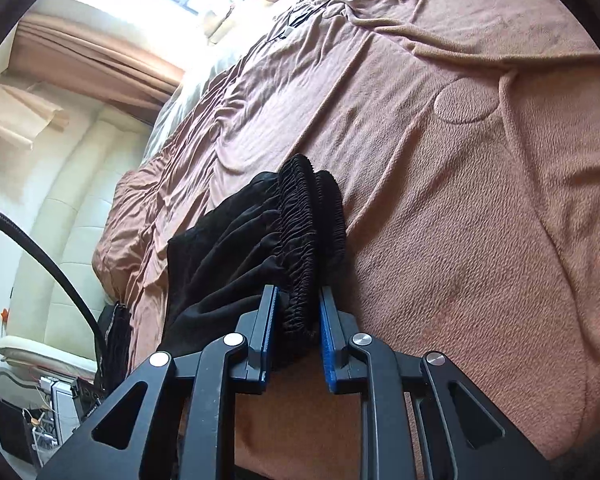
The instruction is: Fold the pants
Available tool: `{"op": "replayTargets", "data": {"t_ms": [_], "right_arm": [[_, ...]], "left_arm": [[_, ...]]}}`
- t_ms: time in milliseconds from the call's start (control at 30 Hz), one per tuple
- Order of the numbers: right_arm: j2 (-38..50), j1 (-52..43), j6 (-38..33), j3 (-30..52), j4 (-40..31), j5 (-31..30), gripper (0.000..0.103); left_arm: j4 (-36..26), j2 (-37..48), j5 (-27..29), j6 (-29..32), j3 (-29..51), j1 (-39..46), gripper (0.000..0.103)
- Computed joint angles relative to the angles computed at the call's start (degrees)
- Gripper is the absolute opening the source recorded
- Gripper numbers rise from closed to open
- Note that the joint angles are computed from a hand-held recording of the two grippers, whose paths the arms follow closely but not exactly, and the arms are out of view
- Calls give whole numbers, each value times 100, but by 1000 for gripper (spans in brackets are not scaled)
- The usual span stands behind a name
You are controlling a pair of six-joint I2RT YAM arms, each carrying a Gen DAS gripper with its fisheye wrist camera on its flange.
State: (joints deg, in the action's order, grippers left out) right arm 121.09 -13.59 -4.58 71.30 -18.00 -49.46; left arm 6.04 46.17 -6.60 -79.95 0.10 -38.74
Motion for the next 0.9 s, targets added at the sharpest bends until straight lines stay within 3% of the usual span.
{"op": "replayTargets", "data": {"t_ms": [200, 367, 567, 700, 900], "right_arm": [[-673, -109, 127, -577, 192, 556, 17], [-1016, -406, -169, -723, -243, 340, 17], [-1459, -237, -600, -984, -457, 419, 17], [-1604, -27, -681, -1092, -446, 433, 17], [-1672, 394, -740, -1199, -413, 515, 17]], "left_arm": [[1564, 1856, 610, 485, 254, 493, 60], [2042, 2536, 863, 771, 388, 808, 68], [2467, 3139, 1214, 1078, 582, 1179, 68], [3137, 3696, 1720, 1251, 611, 1615, 68], [2881, 3663, 1824, 1290, 750, 1494, 63]]}}
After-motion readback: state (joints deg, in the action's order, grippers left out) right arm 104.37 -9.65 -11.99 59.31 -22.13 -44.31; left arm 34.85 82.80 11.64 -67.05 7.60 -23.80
